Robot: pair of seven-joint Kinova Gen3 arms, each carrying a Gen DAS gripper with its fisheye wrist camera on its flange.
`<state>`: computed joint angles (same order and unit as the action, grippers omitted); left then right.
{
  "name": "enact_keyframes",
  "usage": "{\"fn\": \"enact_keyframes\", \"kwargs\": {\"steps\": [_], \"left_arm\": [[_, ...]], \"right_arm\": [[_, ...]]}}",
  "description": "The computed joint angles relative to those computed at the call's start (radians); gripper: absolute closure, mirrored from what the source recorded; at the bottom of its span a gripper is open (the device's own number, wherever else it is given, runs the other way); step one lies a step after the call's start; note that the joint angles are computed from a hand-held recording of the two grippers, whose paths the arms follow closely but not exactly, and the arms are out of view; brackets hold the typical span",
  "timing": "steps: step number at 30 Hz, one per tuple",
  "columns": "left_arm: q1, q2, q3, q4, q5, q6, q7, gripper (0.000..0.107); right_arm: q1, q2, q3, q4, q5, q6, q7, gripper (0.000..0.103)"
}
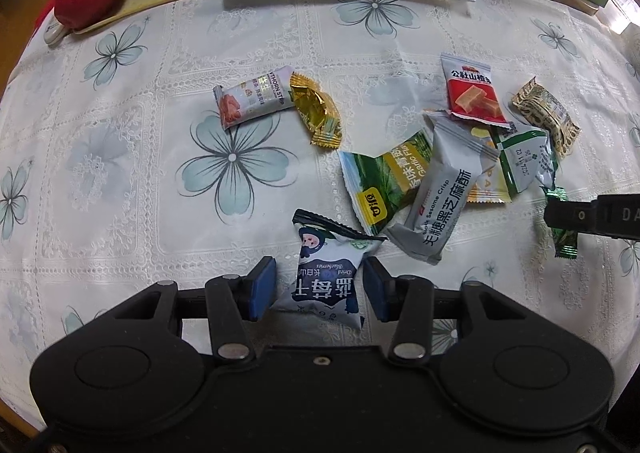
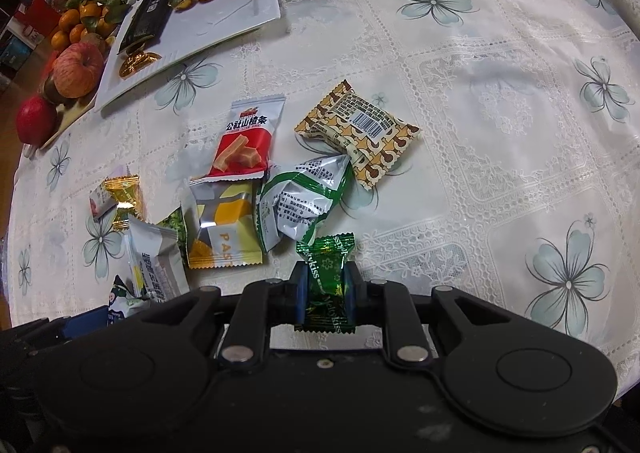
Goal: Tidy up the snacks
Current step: 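Grasp the blue-and-white candy with the left gripper while the right grasps the green candy, then carry both candies over the gold tray and open both grippers to drop them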
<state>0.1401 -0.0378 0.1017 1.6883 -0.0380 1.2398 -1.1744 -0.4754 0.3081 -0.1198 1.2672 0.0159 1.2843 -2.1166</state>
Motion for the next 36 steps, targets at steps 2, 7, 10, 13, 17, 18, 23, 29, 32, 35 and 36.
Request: {"fn": "enact_keyframes", "kwargs": {"steps": [2,7,10,13,17,18,23,29,32,35,36], "left_arm": [[0.001,-0.001,0.003,0.006,-0.007,-0.011,0.020,0.054],[0.014,-0.001,0.016,0.006,-0.039,-0.018,0.058,0.067],[0.016,-0.004,0.015,0.006,-0.042,-0.017,0.076,0.069],[0.023,-0.013,0.023,0.005,-0.067,-0.012,0.112,0.069],[0.023,-0.060,0.024,0.015,-0.068,-0.001,0.139,0.069],[0.021,-0.080,0.023,0.021,-0.061,0.001,0.141,0.069],[0.012,-0.188,0.060,0.057,-0.084,0.011,0.190,0.069],[-0.007,-0.354,0.141,0.137,-0.105,0.030,0.285,0.069],[-0.021,-0.439,0.193,0.165,-0.101,0.057,0.316,0.069],[-0.037,-0.515,0.238,0.181,-0.084,0.086,0.335,0.069],[-0.040,-0.537,0.243,0.184,-0.069,0.095,0.338,0.069]], "right_arm": [[0.001,-0.003,-0.001,0.002,-0.001,0.000,0.003,0.083],[0.001,-0.014,-0.004,0.015,0.000,-0.010,0.014,0.083],[0.001,-0.023,-0.005,0.022,0.001,-0.018,0.018,0.083],[0.004,-0.040,-0.006,0.033,0.001,-0.032,0.024,0.083],[0.002,-0.089,-0.011,0.080,0.021,-0.085,0.030,0.083],[0.000,-0.109,-0.013,0.098,0.031,-0.105,0.028,0.083],[0.010,-0.234,-0.032,0.211,0.049,-0.216,0.021,0.083],[0.024,-0.439,-0.098,0.399,0.108,-0.344,-0.043,0.083],[0.044,-0.556,-0.134,0.493,0.086,-0.373,-0.069,0.083],[0.070,-0.680,-0.168,0.591,0.038,-0.384,-0.093,0.083],[0.078,-0.722,-0.182,0.620,0.021,-0.381,-0.101,0.083]]}}
